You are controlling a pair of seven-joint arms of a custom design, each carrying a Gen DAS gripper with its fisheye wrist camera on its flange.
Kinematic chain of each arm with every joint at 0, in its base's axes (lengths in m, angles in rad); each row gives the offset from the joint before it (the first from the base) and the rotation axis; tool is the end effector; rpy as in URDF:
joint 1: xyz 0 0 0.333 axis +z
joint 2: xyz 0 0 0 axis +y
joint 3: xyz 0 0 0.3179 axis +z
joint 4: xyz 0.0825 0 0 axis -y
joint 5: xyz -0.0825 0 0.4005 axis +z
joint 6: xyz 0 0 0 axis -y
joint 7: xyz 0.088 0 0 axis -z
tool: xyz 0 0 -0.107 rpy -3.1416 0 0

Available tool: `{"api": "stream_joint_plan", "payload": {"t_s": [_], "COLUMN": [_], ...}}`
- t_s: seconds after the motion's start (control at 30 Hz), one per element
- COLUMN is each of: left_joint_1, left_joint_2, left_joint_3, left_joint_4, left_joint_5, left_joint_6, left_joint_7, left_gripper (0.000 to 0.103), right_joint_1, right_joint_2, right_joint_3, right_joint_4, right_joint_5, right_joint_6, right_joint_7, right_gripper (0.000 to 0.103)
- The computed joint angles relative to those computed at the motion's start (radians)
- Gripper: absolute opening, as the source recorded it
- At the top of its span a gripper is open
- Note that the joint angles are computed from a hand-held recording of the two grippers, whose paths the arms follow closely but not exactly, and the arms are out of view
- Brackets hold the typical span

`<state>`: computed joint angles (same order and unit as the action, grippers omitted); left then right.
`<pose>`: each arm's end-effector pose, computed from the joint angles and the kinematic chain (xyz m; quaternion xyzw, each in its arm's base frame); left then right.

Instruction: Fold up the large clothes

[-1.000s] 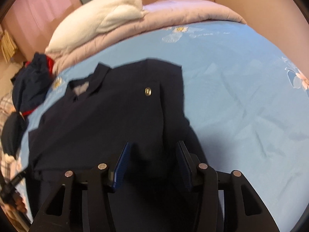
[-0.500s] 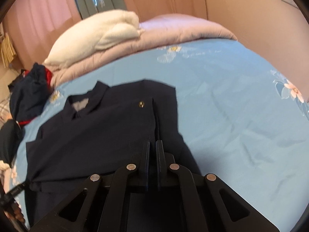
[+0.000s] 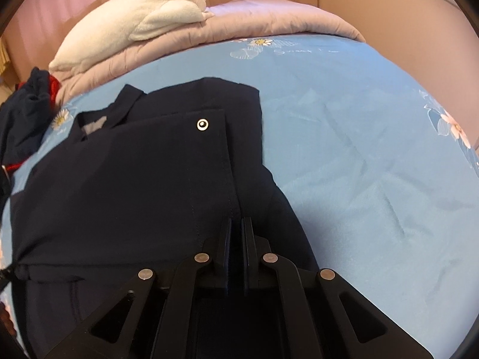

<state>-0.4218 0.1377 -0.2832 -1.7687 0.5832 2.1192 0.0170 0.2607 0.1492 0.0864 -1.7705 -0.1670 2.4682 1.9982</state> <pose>0.5096 -0.3899 0.5060 -0.8533 0.4494 -0.1817 0.1920 0.6255 0.2233 0.5306 -0.6849 0.6737 -0.1617 0.2253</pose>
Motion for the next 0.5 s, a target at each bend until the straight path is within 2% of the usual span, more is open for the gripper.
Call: {"api": "stream_joint_plan", "payload": {"t_s": [0.5], "left_joint_1": [-0.004], "left_joint_2": [0.007], "left_joint_3": [0.001], "left_joint_4": [-0.001], "left_joint_5": [0.011], "left_joint_6": [-0.005], "left_joint_7": [-0.004], "left_gripper": [0.067], "right_joint_1": [0.005], "right_joint_2": [0.011], "right_joint_3": [-0.003], "right_joint_4": [0.002], "right_joint_5": [-0.036], "right_joint_6": [-0.017], "right_joint_7": [0.019], "right_gripper": [0.002]}}
